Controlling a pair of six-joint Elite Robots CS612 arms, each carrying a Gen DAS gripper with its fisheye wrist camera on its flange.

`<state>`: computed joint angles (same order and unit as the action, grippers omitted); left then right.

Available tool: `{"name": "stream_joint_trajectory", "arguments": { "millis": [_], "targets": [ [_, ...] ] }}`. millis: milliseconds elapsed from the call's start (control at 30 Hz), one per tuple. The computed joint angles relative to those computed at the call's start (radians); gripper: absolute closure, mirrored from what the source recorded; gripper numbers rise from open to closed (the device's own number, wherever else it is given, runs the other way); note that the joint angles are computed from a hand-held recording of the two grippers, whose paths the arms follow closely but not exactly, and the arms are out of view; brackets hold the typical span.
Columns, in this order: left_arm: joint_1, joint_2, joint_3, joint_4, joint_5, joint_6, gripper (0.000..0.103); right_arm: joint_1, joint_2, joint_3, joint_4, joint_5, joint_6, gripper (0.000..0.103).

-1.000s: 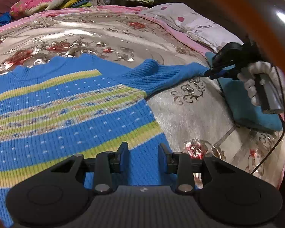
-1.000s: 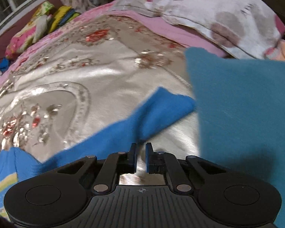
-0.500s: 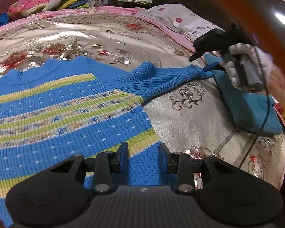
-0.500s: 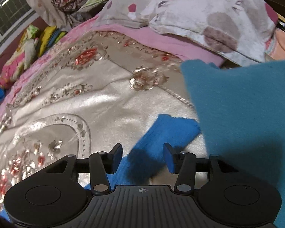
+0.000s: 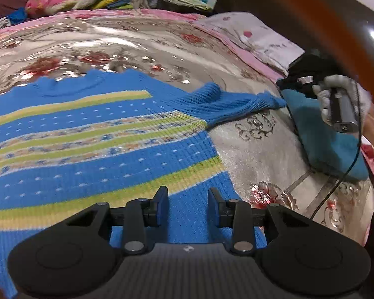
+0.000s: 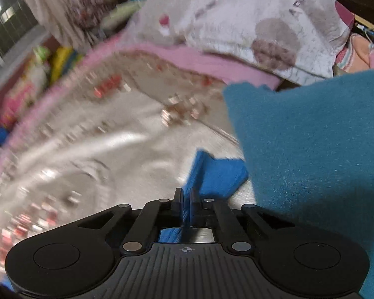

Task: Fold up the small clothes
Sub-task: 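Fold the held sleeve across the sweater body with the right tool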

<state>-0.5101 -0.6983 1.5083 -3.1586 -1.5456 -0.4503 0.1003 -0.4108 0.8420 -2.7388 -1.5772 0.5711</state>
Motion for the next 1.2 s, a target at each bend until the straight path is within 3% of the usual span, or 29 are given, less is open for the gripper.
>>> {"name": "stream_joint_trajectory", "arguments": {
  "millis": [167, 267, 333, 367, 433, 467, 567, 667, 733, 833, 933, 967, 1000, 1200],
  "targets": [
    [-0.001, -0.03, 0.06, -0.049, 0.025, -0.026, 0.063, 0.001, -0.05, 0.085, -0.172, 0.086, 0.008, 0.101],
    [0.0, -0.048, 0.097, -0.078, 0.04, -0.052, 0.063, 0.016, -0.057, 0.075, -0.193, 0.096, -0.033, 0.101],
    [0.002, -0.053, 0.112, -0.097, 0.039, -0.069, 0.063, 0.03, -0.058, 0.046, -0.103, 0.059, -0.086, 0.098],
    [0.003, -0.053, 0.114, -0.106, 0.041, -0.069, 0.063, 0.036, -0.053, 0.027, -0.054, 0.03, -0.088, 0.092],
    [0.001, -0.05, 0.112, -0.115, 0.046, -0.062, 0.062, 0.041, -0.035, -0.017, 0.029, -0.014, -0.103, 0.091],
    [0.002, -0.046, 0.106, -0.115, 0.043, -0.057, 0.062, 0.042, -0.024, -0.043, 0.079, -0.032, -0.102, 0.086],
    [0.005, -0.029, 0.075, -0.094, 0.018, -0.044, 0.062, 0.038, -0.002, -0.072, 0.126, -0.044, -0.101, 0.079],
    [0.009, -0.01, 0.041, -0.064, -0.008, -0.043, 0.061, 0.043, 0.042, -0.154, 0.204, -0.073, -0.155, 0.066],
    [0.011, -0.001, 0.028, -0.05, -0.021, -0.047, 0.061, 0.052, 0.079, -0.227, 0.286, -0.128, -0.196, 0.059],
    [0.013, 0.002, 0.025, -0.035, -0.034, -0.044, 0.061, 0.056, 0.103, -0.254, 0.351, -0.18, -0.208, 0.061],
    [0.013, -0.006, 0.043, -0.039, -0.033, -0.034, 0.061, 0.038, 0.066, -0.149, 0.267, -0.15, -0.148, 0.067],
    [0.013, -0.01, 0.05, -0.042, -0.03, -0.032, 0.061, 0.03, 0.048, -0.106, 0.222, -0.123, -0.116, 0.084],
    [0.014, -0.015, 0.058, -0.048, -0.027, -0.034, 0.061, 0.022, 0.032, -0.069, 0.184, -0.093, -0.088, 0.09],
    [0.021, -0.04, 0.111, -0.102, -0.005, -0.059, 0.06, 0.024, -0.039, 0.079, -0.112, 0.029, -0.057, 0.094]
  ]
}}
